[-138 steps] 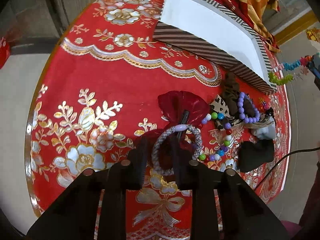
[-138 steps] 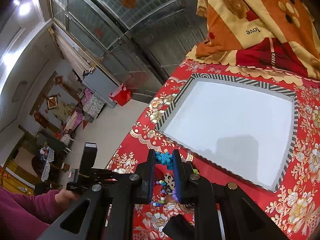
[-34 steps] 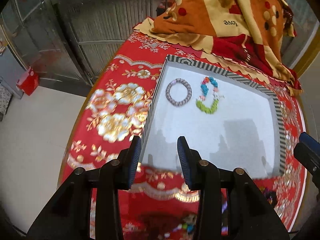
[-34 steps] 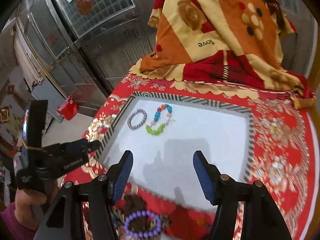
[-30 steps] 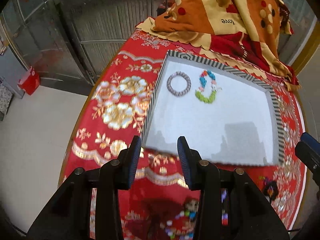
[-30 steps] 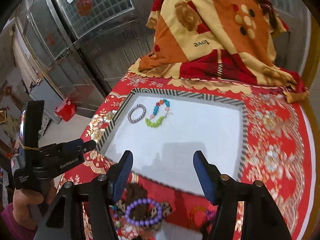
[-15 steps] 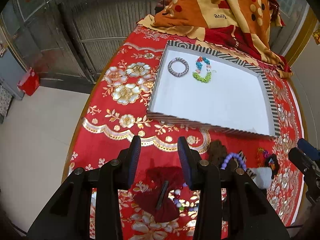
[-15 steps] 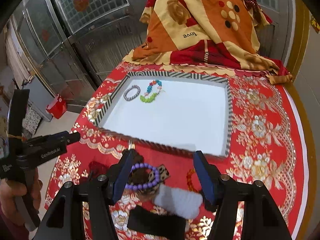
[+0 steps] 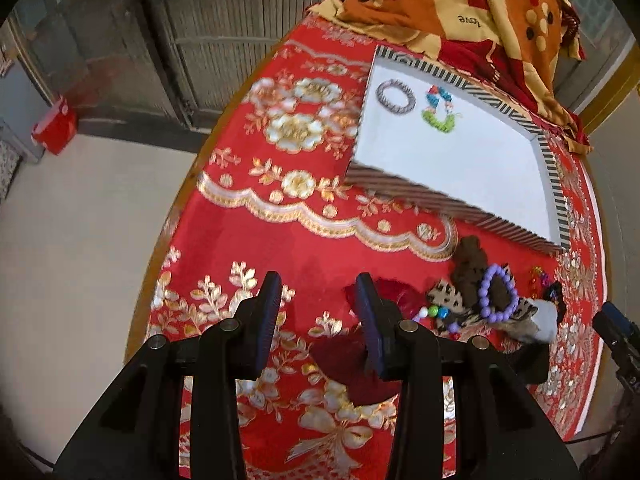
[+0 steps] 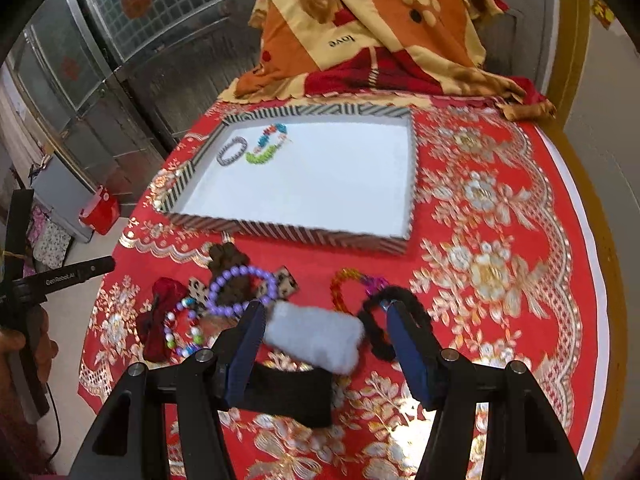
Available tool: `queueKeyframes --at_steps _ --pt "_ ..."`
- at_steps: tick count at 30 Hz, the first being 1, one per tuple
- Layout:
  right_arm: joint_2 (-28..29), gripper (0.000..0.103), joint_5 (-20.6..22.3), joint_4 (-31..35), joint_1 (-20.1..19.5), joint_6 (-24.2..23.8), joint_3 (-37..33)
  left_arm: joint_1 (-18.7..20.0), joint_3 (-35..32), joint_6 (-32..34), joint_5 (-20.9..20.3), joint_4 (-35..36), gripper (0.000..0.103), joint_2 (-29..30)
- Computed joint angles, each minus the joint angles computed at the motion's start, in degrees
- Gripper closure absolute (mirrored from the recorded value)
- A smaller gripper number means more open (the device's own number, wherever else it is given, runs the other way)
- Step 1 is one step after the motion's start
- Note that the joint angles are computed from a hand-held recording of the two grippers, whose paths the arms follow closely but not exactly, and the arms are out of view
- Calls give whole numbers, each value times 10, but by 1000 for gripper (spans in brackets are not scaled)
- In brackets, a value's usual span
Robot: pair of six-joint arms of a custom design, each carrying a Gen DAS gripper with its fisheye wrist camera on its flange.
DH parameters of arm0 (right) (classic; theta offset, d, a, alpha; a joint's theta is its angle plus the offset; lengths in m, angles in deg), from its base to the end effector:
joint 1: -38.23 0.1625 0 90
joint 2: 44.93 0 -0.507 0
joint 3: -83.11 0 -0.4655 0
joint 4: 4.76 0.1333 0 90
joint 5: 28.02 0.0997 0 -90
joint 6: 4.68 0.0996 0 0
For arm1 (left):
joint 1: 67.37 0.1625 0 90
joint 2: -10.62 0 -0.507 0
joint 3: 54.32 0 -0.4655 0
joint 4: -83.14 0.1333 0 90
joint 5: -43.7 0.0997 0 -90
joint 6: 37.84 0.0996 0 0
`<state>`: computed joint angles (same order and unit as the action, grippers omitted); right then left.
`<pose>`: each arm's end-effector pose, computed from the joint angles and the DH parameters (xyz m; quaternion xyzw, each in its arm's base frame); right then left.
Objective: Organize jewelry
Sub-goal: 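Withdraw both tools from the tray back toward the jewelry pile, then grasp the red velvet pouch with the left tool while the right tool grasps the purple bead bracelet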
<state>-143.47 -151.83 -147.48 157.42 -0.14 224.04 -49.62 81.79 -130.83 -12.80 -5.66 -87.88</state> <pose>0.2540 -0.2950 0.2865 0.1778 -0.9365 0.1664 0.2522 -0.2469 -0.2767 0.2526 -0.0684 0.9057 -0.2287 0.3504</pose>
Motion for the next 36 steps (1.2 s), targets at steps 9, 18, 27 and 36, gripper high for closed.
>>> queueKeyframes --at_steps 9,18,27,36 --pt "-26 42 7 36 -24 7 12 -6 24 45 -43 -58 65 -3" --pt "-17 42 49 36 -16 -27 11 2 30 112 -67 -110 65 36" --pt "1 42 77 33 -20 -40 5 10 47 154 -84 -153 63 49" --pt "68 46 83 8 -9 -101 -23 37 43 172 -65 -154 63 77"
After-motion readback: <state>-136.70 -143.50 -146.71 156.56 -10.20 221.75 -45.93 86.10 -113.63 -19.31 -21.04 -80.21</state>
